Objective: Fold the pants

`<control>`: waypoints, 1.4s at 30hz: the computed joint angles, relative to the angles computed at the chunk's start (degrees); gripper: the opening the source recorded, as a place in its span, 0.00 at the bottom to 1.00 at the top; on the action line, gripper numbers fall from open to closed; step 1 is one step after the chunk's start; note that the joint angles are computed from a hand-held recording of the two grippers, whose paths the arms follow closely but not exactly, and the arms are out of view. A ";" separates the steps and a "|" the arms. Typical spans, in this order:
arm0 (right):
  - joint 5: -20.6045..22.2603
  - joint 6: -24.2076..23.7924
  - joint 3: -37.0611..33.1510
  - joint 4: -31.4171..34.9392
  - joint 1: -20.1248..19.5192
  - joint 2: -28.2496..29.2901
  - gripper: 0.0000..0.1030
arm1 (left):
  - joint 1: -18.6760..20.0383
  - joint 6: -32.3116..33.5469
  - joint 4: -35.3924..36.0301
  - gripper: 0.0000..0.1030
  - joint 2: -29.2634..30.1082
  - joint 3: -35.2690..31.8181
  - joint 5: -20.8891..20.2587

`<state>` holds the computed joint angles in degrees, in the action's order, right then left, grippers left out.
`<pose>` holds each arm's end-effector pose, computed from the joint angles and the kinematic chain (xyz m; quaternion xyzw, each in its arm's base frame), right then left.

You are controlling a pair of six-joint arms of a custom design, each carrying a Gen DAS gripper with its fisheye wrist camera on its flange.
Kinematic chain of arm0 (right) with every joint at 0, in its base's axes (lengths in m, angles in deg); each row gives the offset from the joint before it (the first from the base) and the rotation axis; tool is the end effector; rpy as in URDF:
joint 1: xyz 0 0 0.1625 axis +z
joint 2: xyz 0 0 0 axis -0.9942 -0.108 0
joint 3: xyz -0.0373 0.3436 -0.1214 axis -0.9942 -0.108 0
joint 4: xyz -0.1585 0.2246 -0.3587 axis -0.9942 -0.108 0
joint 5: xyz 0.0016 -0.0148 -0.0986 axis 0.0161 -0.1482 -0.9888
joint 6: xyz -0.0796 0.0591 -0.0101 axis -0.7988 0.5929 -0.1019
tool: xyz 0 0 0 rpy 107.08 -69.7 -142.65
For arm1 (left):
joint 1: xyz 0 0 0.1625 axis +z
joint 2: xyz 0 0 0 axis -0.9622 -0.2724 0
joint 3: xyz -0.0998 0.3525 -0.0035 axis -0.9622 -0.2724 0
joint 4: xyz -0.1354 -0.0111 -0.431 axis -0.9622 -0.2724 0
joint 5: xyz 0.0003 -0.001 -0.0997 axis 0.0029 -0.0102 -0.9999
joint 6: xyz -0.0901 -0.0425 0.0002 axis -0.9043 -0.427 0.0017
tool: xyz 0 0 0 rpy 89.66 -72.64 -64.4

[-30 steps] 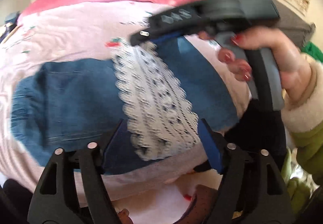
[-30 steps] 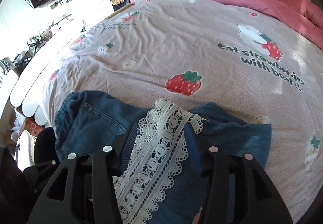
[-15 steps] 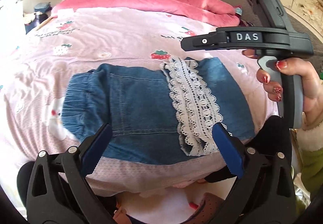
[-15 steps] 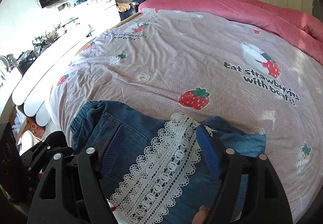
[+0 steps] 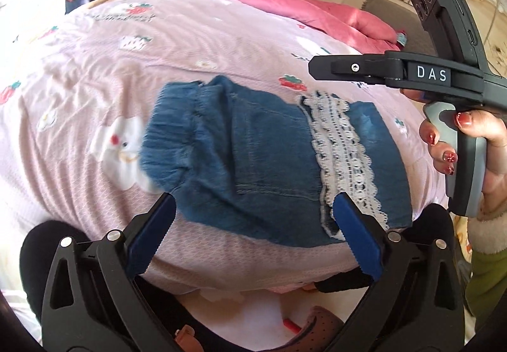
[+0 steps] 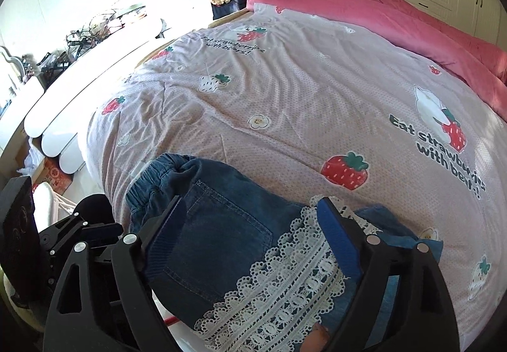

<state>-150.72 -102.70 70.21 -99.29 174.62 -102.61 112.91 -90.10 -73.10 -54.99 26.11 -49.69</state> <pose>0.1113 -0.5720 0.3271 0.2773 -0.9068 0.2193 0.2298 -0.3206 -0.4934 0.0316 0.2490 0.9268 -0.2291 0.1632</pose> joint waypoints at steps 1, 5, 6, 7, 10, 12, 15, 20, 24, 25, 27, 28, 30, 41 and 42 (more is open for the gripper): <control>0.04 -0.06 -0.44 0.39 0.19 0.78 0.82 | 0.56 -0.85 -0.09 0.91 -0.27 0.25 -0.67; 0.65 0.69 -3.36 3.75 0.91 4.65 0.82 | 2.42 -3.47 -0.21 0.91 -0.56 0.48 -3.05; 0.89 0.88 -4.05 4.79 1.00 5.42 0.82 | 2.79 -4.02 -0.21 0.91 -0.54 0.43 -3.28; 1.16 1.10 -5.23 6.28 1.24 6.85 0.82 | 3.23 -4.48 -0.47 0.91 -0.56 0.47 -3.66; 1.18 1.14 -7.73 8.86 1.84 9.90 0.82 | 4.19 -5.30 -1.18 0.91 -0.79 0.75 -4.58; 0.69 0.55 -9.61 10.03 2.44 12.24 0.82 | 4.67 -5.31 -2.09 0.91 -0.94 1.07 -4.95; 0.48 -0.50 -13.01 13.94 3.02 15.53 0.82 | 5.64 -5.49 -2.53 0.91 -1.05 1.11 -6.13; -0.69 -0.01 -18.56 22.02 2.97 20.69 0.71 | 6.29 -5.54 -2.67 0.91 -0.70 0.92 -7.30; 0.55 1.48 -19.12 23.53 2.06 21.28 0.49 | 6.87 -5.51 -3.77 0.91 0.04 0.76 -7.95; 2.00 1.72 -19.13 23.99 1.64 20.62 0.42 | 7.11 -5.58 -4.45 0.91 0.17 0.83 -8.19; 5.19 2.73 -19.25 25.37 0.78 19.13 0.35 | 7.40 -5.24 -6.16 0.91 0.38 1.09 -8.69; 7.31 2.89 -19.29 26.20 0.31 18.24 0.34 | 7.50 -4.92 -7.04 0.91 0.61 1.04 -8.76; 9.06 3.92 -18.69 26.36 0.15 16.43 0.33 | 7.98 -4.79 -8.75 0.91 0.75 1.16 -9.50; 18.94 -0.84 -13.29 26.60 -1.87 5.30 0.33 | 10.95 -3.75 -14.95 0.46 2.16 -1.88 -23.83; 19.57 -1.09 -12.84 26.58 -2.23 4.15 0.33 | 10.29 -3.11 -14.90 0.46 2.25 -2.06 -23.36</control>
<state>-131.15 -103.78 57.37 -72.71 172.39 -98.46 123.20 -93.21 -88.00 -52.74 24.05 -73.05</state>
